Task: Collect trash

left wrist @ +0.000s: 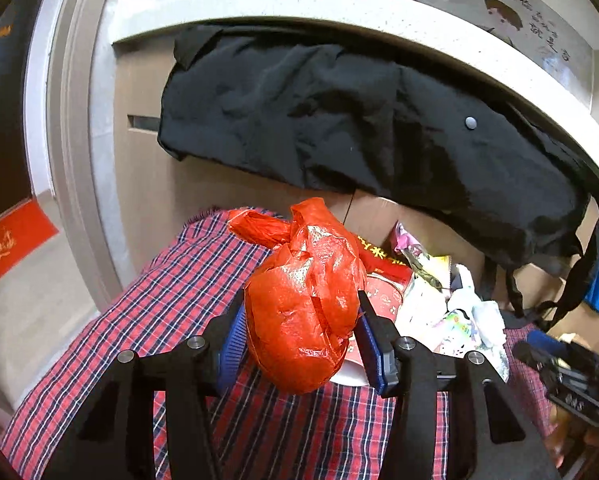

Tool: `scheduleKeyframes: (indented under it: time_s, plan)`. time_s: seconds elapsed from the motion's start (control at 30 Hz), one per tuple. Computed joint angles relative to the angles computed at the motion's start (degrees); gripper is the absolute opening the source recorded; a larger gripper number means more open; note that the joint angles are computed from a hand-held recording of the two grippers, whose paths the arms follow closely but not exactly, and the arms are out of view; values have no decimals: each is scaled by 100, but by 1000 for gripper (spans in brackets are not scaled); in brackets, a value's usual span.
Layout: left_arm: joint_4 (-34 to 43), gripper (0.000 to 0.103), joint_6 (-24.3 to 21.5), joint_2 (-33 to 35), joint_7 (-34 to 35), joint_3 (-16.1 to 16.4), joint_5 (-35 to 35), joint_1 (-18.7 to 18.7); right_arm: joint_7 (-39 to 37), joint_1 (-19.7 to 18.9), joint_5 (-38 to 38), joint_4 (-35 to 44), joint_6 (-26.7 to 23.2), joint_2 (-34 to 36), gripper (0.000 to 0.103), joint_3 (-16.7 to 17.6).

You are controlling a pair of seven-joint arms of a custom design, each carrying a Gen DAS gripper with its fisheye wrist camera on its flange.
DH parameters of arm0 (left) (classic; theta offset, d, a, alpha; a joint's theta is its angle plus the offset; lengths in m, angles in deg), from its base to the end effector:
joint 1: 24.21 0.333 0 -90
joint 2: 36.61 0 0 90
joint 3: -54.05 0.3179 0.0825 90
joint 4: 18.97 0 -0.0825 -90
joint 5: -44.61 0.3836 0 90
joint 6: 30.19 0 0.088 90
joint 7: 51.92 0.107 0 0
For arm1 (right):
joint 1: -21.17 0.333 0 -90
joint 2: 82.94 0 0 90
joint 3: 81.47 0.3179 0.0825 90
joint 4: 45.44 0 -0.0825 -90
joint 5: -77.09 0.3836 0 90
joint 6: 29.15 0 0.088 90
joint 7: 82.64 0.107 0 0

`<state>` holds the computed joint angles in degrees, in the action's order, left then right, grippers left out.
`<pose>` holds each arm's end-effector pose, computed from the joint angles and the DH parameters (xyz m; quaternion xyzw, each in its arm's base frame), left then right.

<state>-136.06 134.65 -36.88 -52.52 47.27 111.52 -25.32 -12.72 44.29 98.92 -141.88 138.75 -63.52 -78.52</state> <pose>0.5706 -0.1321 0.5147 -0.7333 0.4751 -0.3642 0.3223 0.6423 0.2822 0.5116 -0.7598 0.4718 -0.1956 0.4023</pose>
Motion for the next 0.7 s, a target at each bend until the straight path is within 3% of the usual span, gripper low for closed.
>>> scheduleKeyframes:
  time_s: [0.3,0.5,0.7]
  plan:
    - [-138,51,150,-39,253,-2,-249,10,510,342,-678,550,-217,405,47,-356]
    - [-253,51,84,-128,267,-33,-229,26,575,320,-748,656,-259,536,47,-343]
    - [-306,51,226,-138,-227,-25,158,88,430,287,-761,613,-155,503,47,-297]
